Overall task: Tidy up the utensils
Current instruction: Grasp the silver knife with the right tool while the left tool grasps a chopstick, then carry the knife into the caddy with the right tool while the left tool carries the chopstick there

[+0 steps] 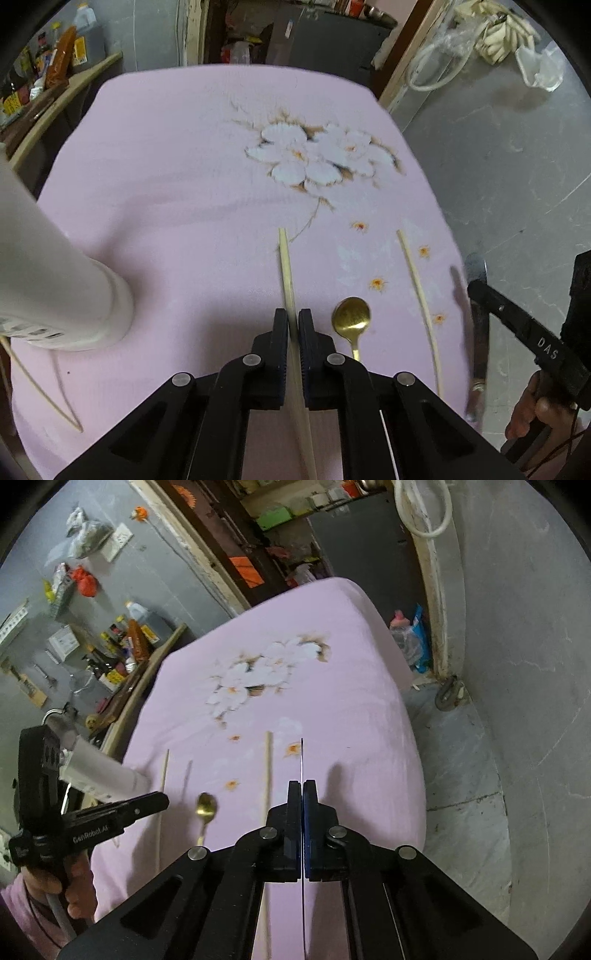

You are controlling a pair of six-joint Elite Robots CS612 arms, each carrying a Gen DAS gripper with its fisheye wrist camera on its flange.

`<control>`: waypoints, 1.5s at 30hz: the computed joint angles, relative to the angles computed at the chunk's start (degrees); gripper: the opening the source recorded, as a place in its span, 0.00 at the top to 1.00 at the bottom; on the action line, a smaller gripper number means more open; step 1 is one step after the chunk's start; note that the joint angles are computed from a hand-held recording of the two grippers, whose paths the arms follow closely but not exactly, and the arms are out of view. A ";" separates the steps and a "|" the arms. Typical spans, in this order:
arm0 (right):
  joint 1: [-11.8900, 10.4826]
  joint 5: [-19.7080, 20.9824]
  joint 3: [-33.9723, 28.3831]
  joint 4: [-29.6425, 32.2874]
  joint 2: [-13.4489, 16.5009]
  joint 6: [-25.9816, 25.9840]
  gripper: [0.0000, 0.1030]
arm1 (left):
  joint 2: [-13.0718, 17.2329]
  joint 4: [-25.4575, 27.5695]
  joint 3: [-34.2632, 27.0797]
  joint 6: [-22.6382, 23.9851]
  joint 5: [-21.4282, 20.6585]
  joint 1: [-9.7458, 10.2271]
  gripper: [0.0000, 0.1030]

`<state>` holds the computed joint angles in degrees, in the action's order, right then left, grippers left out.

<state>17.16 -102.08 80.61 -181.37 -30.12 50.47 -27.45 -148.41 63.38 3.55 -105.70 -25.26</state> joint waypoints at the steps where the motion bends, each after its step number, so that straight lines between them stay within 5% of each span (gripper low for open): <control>1: 0.28 -0.56 0.00 -0.26 -0.21 -0.45 0.99 | -0.37 -0.43 0.48 0.28 -0.19 0.09 0.94; 11: 3.13 -7.65 0.53 -1.63 -2.68 -3.35 0.99 | -4.27 -5.00 5.08 4.00 -4.25 1.56 0.94; 21: 6.40 -16.82 -5.06 -1.77 -2.48 -6.57 0.99 | -7.49 -17.60 10.31 3.00 -9.05 3.80 0.95; 31: 8.16 -16.44 -19.84 -4.47 2.89 -16.25 0.99 | -7.54 -25.95 7.94 -2.31 -11.92 8.01 0.95; 45: 9.40 -16.67 -43.44 1.64 13.38 -25.73 0.99 | -2.21 -33.06 -2.53 -12.17 -6.05 12.98 0.95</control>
